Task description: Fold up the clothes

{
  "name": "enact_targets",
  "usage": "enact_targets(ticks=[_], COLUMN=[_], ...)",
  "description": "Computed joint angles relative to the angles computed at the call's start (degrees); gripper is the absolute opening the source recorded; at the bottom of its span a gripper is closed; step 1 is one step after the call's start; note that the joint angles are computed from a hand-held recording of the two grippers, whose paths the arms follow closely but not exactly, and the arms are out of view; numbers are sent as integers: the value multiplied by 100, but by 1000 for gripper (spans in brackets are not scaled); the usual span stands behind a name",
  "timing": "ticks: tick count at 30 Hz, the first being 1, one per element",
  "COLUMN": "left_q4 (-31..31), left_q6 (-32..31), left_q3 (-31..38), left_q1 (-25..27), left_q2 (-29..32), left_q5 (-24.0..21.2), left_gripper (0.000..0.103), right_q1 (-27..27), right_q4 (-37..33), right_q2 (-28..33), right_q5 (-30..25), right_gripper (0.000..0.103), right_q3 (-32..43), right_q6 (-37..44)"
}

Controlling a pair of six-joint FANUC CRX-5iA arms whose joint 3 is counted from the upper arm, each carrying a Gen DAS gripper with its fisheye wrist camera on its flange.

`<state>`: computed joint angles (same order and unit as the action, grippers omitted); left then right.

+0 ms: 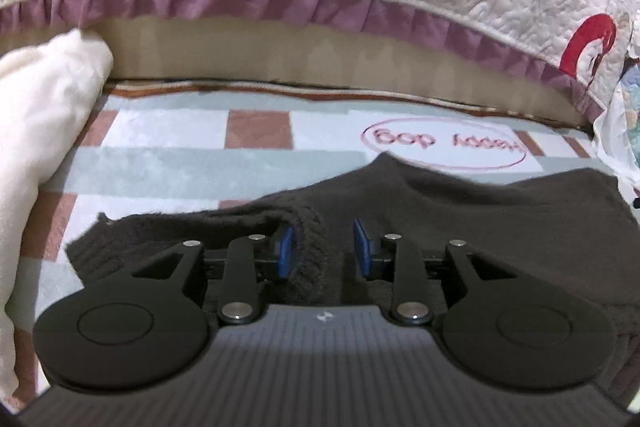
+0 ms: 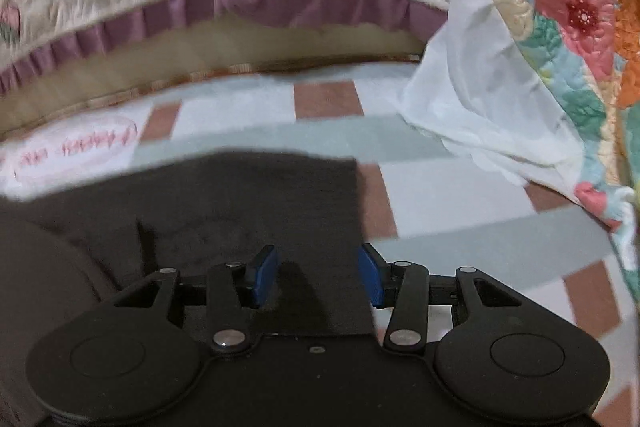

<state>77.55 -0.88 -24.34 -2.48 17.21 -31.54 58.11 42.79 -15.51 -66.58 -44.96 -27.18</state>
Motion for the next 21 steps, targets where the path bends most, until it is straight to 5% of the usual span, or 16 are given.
enact_targets(ticks=[7,13,14,15,18,21], left_q4=[1381,-212,-331,-645,-1976,-3655], left_q6=[-748,-620,-657,-500,272,1144], left_q3=[-774,93,313,610,1636,2910], left_q1=[-645,-831,-924,-1002,-1264,-1280], left_q2=[-942,-407,-188,57,802,1504], left_q5=[637,-404,-568,-712,-718,-1540], left_gripper=[34,47,53,56,56,56], right_q1=[-751,-1129,-1145,-1166,-1092,-918], right_q4=[747,1115,1220,1348,1501,1626], right_q2=[186,611,583,535,435,434], right_q5=[790,1209,1264,1338,1233,711], right_gripper=[56,60,50,23,13,11], right_q3=[-378,-432,-484,-553,-609,-541], right_q6=[-337,-31,-94,-151,-204,-303])
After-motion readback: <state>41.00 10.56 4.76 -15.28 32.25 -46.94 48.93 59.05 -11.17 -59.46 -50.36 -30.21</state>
